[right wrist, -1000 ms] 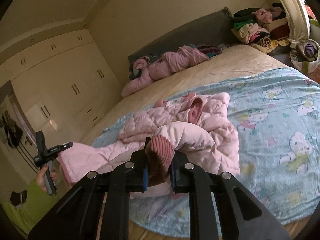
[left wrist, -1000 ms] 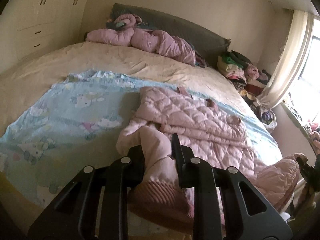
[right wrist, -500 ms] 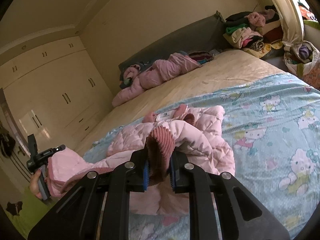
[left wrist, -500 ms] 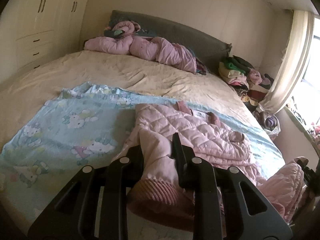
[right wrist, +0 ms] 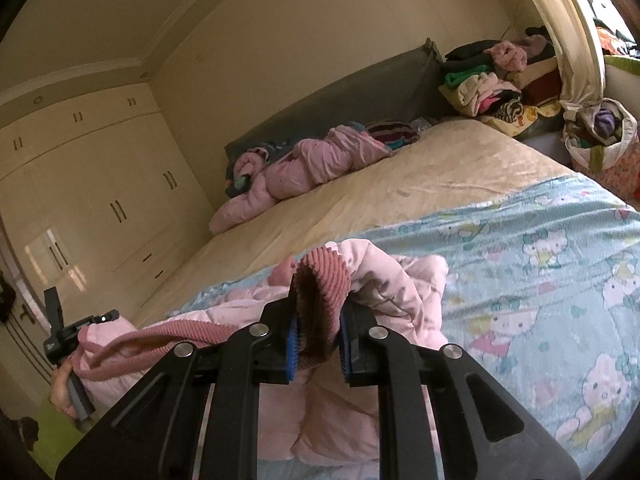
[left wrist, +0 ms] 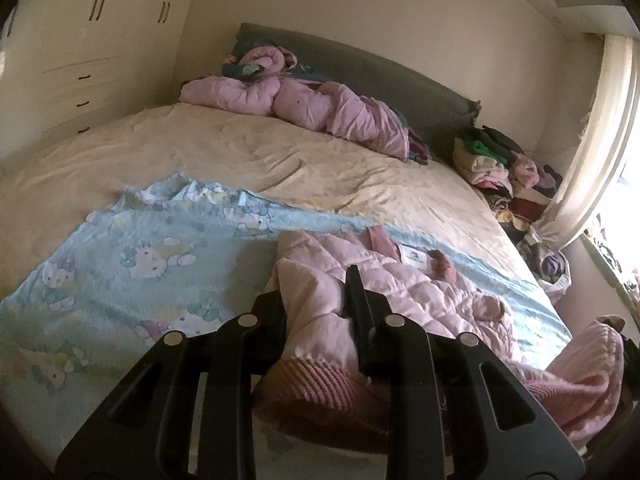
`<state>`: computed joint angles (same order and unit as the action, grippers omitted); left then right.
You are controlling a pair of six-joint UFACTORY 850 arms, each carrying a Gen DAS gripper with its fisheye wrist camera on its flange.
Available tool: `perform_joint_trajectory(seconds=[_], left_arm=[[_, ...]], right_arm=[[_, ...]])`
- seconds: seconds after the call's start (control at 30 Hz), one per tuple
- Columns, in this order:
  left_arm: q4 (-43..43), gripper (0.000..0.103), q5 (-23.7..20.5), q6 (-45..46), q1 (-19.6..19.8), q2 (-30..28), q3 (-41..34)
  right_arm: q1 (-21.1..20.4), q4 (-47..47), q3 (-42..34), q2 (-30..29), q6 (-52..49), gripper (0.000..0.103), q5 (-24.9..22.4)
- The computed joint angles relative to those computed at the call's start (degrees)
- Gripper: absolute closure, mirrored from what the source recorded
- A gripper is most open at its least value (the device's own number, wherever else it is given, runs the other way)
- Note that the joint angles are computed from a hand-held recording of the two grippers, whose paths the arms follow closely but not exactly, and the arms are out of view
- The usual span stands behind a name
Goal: Fold large clothes
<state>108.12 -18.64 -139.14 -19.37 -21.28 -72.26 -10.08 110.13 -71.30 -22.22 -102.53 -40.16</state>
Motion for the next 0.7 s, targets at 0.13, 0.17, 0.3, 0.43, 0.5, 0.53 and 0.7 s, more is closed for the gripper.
perform_joint_trajectory(seconds=[0.13,0.17,0.3,0.43,0.5,0.53,0.7], left_arm=[[-3.11,0.085,-0.59,2.92,0.34,-1.86,-2.75],[-3.83,0.085,-0.71,3.81,0.4,-2.36,-3.49],[-6.35,0.085,-1.26,7.24,0.55,-4.25,-6.36],[-9.86,0.085,-1.37,11.67,0.82,-6.51,-9.81],[-10.98,0.085,-1.47,12.96,0.91,-7.49,-11.28],[-11.4,0.085,-1.5,13.27,1.01,-8.22,-12.31],[-10.88,0.084,-2.31,11.11,1.42,-10.94,-15.06]], right_arm=[[0.27,1.29,-2.94,-1.88,0.15,0.089,1.12],[0.41,1.78,-3.7,-2.37,-0.05,0.089,1.58],[0.84,2.66,-6.86,-4.35,-0.26,0.089,3.43],[1.2,1.69,-10.72,-7.0,1.78,0.089,5.29],[1.5,1.21,-12.85,-8.51,2.95,0.089,6.42],[1.66,0.73,-14.05,-9.36,3.69,0.089,7.03],[2.5,-1.79,-19.4,-13.41,7.17,0.089,10.33]])
